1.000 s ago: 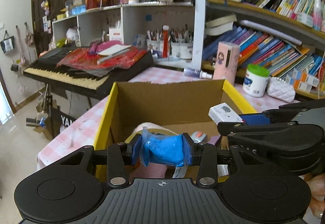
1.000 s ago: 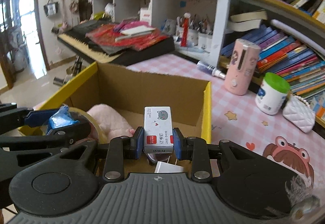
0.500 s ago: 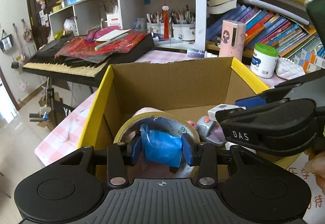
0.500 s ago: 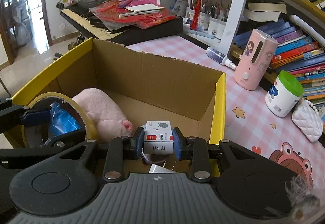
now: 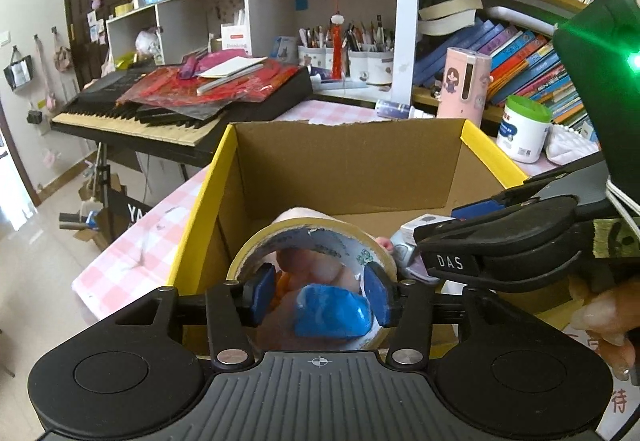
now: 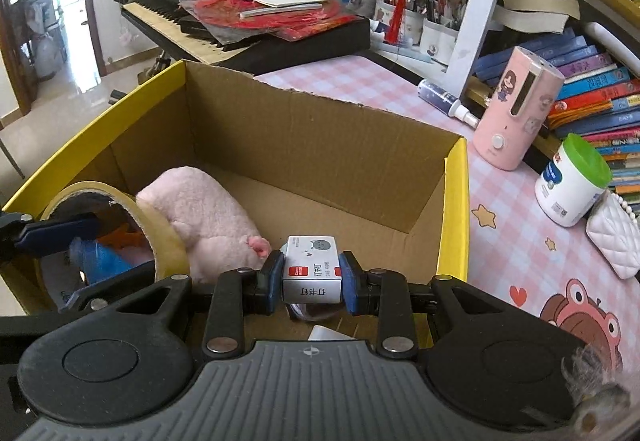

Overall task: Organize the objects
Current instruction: 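Lower the blue object into the box with the left tool while the right tool releases the white box inside, then withdraw both open tools up and away from the yellow box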

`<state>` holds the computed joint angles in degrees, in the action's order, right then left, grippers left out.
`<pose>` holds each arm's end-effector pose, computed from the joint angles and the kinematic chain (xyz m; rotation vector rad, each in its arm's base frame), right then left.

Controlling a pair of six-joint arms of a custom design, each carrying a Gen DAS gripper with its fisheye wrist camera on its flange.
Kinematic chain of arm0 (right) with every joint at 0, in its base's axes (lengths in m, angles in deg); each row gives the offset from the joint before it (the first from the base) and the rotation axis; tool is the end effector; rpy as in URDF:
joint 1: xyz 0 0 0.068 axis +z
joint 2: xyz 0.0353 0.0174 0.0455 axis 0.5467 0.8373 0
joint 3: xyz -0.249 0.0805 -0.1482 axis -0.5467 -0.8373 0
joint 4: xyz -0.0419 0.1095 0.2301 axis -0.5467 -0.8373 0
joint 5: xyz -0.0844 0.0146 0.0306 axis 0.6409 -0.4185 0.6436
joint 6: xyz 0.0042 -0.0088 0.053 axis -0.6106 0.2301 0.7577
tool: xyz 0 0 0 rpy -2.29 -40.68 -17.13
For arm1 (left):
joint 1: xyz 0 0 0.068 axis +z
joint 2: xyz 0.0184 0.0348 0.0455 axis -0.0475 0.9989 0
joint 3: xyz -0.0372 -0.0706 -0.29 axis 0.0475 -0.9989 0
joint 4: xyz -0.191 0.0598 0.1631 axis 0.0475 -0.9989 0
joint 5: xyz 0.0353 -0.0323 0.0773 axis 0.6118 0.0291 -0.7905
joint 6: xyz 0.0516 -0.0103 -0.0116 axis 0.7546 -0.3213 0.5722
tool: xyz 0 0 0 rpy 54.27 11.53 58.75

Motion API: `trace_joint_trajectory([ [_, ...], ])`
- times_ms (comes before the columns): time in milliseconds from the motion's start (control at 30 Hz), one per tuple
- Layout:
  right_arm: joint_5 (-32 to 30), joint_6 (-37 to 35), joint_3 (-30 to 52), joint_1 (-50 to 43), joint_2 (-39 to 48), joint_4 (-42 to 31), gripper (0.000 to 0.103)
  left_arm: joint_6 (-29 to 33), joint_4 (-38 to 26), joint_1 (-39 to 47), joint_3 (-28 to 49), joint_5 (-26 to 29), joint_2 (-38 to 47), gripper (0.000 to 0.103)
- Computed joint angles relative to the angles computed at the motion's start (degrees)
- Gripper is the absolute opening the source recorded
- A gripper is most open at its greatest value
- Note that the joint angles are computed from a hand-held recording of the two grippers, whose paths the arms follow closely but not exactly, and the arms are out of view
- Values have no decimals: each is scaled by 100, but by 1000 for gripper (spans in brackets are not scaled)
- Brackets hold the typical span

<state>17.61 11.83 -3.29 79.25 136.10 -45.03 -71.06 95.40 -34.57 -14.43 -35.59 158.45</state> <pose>0.2766 0.2652 0.1963 -0.2850 2.3753 -0.0054 0.2098 -0.1197 0.1903 0.2788 2.2219 -0.1115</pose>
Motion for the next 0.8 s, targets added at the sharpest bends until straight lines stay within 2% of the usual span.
trace_joint_trajectory([
  [33, 16, 48, -34, 17, -33, 22, 28, 1, 7, -15, -32, -24, -57, 58],
  [167, 243, 202, -228, 199, -254, 169, 32, -25, -33, -19, -135, -23, -273, 62],
  [233, 374, 284, -315, 288, -386, 216, 34, -64, -43, -18, -209, 39, -453, 73],
  [400, 870, 678, -585, 610, -827, 192, 46, -5, 47, -277, -443, -170, -962, 87],
  [600, 1731, 1403, -791, 1165, -1295, -193, 59, -48, -151, -407, -671, -160, -1687, 92],
  [800, 2706, 2511, -790, 1859, -1512, -1092, 67, -148, -680, -589, -863, -294, -2502, 93],
])
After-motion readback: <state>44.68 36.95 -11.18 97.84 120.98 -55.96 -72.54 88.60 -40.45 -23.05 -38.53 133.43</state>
